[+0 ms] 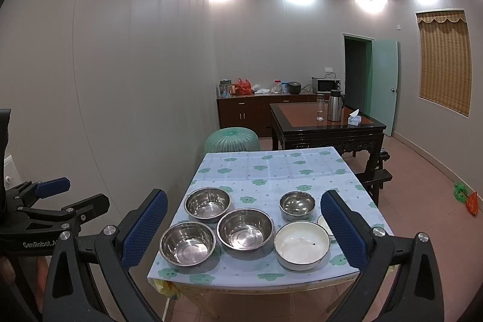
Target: Organize plates and bowls
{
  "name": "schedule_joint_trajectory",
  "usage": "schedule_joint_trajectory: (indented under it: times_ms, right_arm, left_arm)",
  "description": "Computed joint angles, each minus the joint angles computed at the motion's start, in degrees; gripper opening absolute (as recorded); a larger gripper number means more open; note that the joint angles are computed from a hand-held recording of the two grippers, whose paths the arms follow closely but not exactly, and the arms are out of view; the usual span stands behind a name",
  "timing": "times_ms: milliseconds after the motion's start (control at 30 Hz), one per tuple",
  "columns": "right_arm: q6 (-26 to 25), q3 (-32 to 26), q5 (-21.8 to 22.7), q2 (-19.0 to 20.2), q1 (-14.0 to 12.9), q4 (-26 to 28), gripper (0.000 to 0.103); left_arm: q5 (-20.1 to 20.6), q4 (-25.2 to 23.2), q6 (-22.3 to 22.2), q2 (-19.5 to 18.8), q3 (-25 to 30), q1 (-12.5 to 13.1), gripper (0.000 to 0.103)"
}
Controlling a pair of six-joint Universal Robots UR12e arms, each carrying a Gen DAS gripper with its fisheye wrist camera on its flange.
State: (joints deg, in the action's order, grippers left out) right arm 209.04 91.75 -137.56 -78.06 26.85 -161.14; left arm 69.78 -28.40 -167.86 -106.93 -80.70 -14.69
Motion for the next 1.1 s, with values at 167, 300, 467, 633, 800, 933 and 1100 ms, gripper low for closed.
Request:
schedule_joint_trajectory:
  times_ms: [167, 300, 467, 633, 800, 933, 1100]
  right_arm:
    - [-0.1, -0.5, 0.1, 0.6, 0.0, 0.1, 0.102]
    - [-0.1, -0.8, 0.4, 0.9, -0.1, 0.2, 0.102]
    - [-0.4, -1.0, 0.9, 1.3, -0.3, 0.0, 0.102]
    - [-0.7, -1.2, 2.1, 1.6, -0.9, 0.1, 0.102]
    - [-0.9, -1.3, 3.5, 1.7, -1.6, 0.4, 0.102]
    - [-1.0, -1.5, 4.9, 1.9, -2.5, 0.5, 0.102]
    - [-0.9, -2.1, 7.7, 2.5, -4.1, 1.6, 0.102]
  left_arm:
    - [0.1, 0.1, 0.0, 0.1, -0.2, 0.0, 0.103]
    - [0.0, -0.2, 0.2, -0.2, 0.1, 0.1, 0.103]
    - [0.0, -0.6, 0.2, -0.7, 0.6, 0.2, 0.103]
    - [0.5, -1.3, 0.1, -1.9, 2.0, 0.1, 0.103]
    - [1.1, -2.1, 0.0, -3.1, 3.4, -0.3, 0.103]
    - [1.9, -3.0, -0.1, -4.4, 4.8, -0.7, 0.103]
    - [3.0, -5.2, -0.2, -6.5, 7.4, -1.1, 0.103]
